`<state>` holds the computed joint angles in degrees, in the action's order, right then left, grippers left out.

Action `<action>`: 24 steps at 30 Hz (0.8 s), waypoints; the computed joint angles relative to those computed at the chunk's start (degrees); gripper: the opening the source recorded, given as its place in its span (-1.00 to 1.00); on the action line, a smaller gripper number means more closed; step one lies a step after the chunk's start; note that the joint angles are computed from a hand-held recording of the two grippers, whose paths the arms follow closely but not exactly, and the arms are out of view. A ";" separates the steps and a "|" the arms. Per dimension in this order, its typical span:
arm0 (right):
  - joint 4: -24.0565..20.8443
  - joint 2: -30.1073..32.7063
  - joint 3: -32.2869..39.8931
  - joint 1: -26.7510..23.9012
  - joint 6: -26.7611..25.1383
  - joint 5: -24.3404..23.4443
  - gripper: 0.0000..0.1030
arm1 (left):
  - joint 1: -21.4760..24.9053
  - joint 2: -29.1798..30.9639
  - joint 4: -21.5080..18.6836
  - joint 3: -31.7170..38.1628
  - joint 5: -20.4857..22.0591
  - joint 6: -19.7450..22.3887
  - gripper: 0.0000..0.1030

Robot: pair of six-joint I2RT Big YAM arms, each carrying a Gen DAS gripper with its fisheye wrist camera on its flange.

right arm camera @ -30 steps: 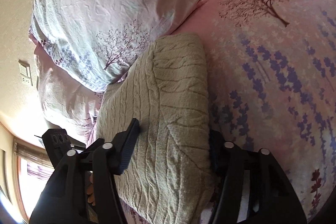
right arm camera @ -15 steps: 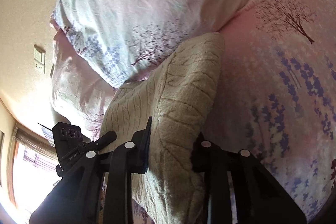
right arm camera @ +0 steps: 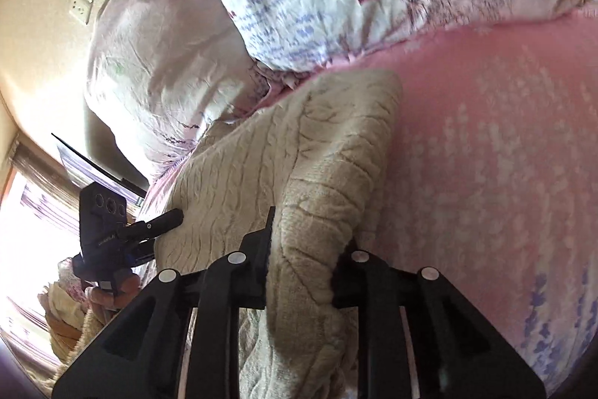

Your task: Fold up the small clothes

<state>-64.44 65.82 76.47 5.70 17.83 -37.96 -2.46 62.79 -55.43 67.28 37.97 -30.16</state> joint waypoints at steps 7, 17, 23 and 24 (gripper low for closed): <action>-1.37 -0.16 1.03 -5.24 3.92 -4.29 -0.32 | -2.60 -3.72 -1.04 3.69 -14.52 4.89 0.17; 1.44 -1.75 -1.14 -4.13 6.65 6.30 -0.83 | -14.33 -2.71 -3.35 7.97 -18.56 17.34 0.28; -0.16 -3.05 -1.38 -5.98 5.96 2.18 -0.72 | -17.20 -4.17 -3.95 6.69 -23.56 17.04 0.24; -1.04 -3.95 -1.38 -6.56 5.26 0.71 -0.43 | -17.11 -4.66 -3.91 6.59 -23.12 16.18 0.26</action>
